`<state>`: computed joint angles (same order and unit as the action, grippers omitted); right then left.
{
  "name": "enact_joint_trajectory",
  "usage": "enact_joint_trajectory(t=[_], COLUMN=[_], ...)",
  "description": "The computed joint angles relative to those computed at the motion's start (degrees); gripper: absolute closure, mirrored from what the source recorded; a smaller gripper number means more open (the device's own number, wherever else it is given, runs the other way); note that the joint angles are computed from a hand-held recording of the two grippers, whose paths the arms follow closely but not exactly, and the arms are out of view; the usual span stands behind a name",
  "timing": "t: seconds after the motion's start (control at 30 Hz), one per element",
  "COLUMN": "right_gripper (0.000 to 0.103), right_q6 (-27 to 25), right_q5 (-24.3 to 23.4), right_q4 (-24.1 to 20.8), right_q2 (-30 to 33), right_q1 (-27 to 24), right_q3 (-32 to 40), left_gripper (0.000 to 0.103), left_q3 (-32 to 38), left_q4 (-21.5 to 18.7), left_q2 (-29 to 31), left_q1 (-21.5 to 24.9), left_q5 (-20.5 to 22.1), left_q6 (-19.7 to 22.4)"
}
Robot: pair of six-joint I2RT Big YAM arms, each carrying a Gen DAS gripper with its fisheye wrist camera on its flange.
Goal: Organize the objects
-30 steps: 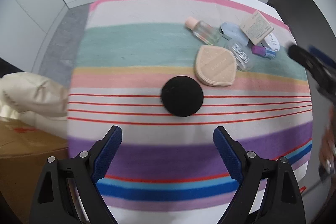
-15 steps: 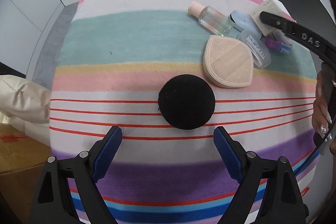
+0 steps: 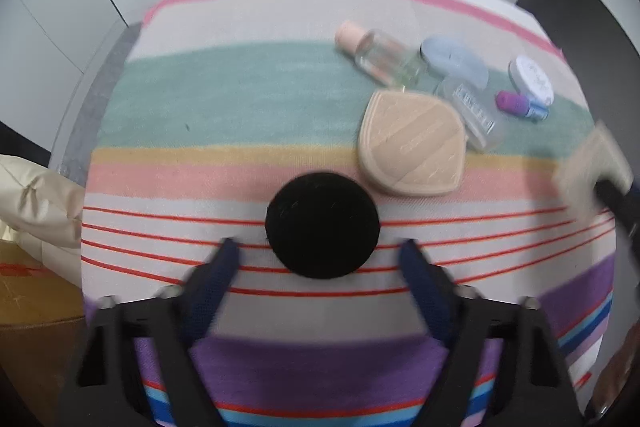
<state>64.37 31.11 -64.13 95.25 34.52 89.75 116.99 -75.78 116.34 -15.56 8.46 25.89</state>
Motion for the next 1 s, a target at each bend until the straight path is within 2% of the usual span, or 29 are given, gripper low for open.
enact_joint_trajectory(t=[0.03,0.1,0.37,0.53,0.67,0.77,1.0], right_gripper=[0.048,0.049,0.049,0.049,0.049,0.049,0.049], right_q6=[1.1,2.6,5.4,7.2,9.0,10.6,12.9], right_q5=[-0.5,-1.4,-1.1,0.3,2.6,3.9,7.5], right_q4=[-0.2,0.1,-2.6,-6.8,-12.1,-17.2,-29.3], right_q2=[-0.7,-1.1,-1.7,-1.6,-1.4,-1.1,0.8], right_q1=[0.4,0.6,0.7,1.0,1.5,2.1,3.6], right_q3=[-1.1,-2.3,-2.3,0.5,4.5,8.7,20.4], left_gripper=[0.055,0.058,0.061,0.061,0.061,0.061,0.061], left_q3=[-1.1,-0.2,-0.2,1.5,5.0,5.0,14.7], left_q4=[1.4,0.7,2.5,1.1,-1.4,-0.5,-8.0], left_q2=[-0.7,-0.8,-1.3,-2.6,-2.6,-4.5,-4.0], left_q1=[-0.2,-0.6,-0.3,0.2,0.6,0.7,1.5], left_q5=[-0.8,-0.9,-1.6,-1.0,-0.3,-1.1,3.2], left_q6=[0.0,0.4,0.3,1.4,0.8,0.9,-0.2])
